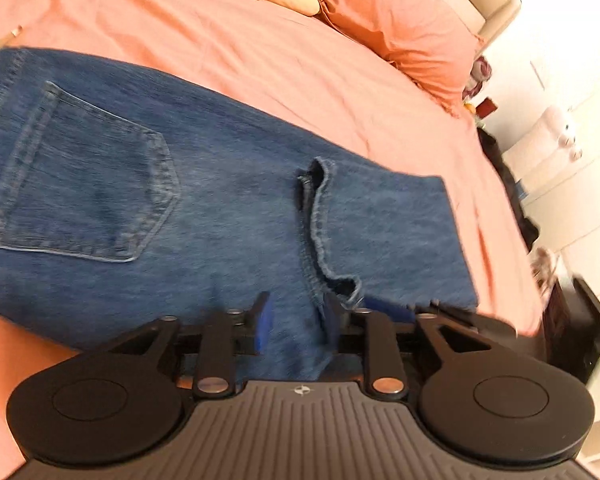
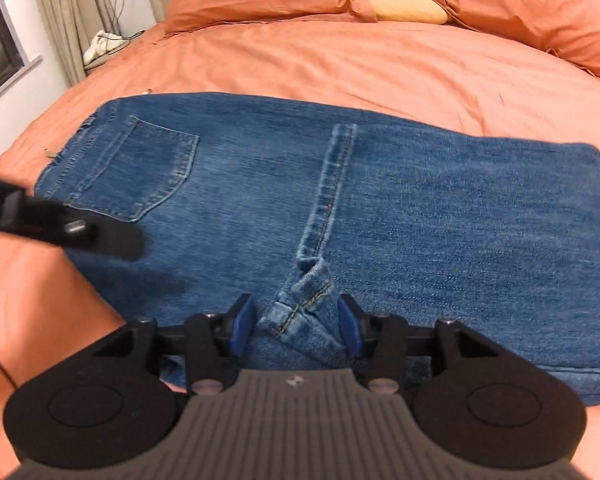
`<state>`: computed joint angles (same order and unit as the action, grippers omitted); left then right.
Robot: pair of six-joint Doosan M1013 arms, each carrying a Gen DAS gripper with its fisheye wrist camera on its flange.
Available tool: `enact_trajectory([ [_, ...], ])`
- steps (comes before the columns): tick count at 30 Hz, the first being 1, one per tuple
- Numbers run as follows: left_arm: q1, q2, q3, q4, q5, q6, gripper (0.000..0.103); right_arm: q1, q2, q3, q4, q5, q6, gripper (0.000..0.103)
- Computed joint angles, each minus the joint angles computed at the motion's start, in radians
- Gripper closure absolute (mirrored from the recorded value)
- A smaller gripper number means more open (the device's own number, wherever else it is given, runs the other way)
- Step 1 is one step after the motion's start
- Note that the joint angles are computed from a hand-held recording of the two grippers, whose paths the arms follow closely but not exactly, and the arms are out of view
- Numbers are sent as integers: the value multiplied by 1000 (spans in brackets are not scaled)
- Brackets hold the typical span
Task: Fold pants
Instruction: 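Lay the jeans flat on the bed and open both grippers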
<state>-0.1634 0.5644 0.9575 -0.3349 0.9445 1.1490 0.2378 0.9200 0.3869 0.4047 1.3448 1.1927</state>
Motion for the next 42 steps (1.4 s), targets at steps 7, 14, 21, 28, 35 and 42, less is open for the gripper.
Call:
enact_trajectory([
  [7,3,115,-143,-111,32,-52,52,-28,0,-37,-36,-21,-6,42],
  [14,-2,227,-289,-20,108,-122,53,-74,20,-58,-70,-35,61,42],
  [21,-31,239,-316,115,107,23,91,-108,70,-130,-78,-37,125,42],
  [28,-60,160,-251,205,-62,170,95,-132,47,-98,-115,-89,131,48],
  [35,-67,278,-435,301,224,134,95,-143,133,-270,-201,36,196,73],
  [42,-87,330,-520,373,312,191,91,-138,122,-201,-230,25,170,75],
])
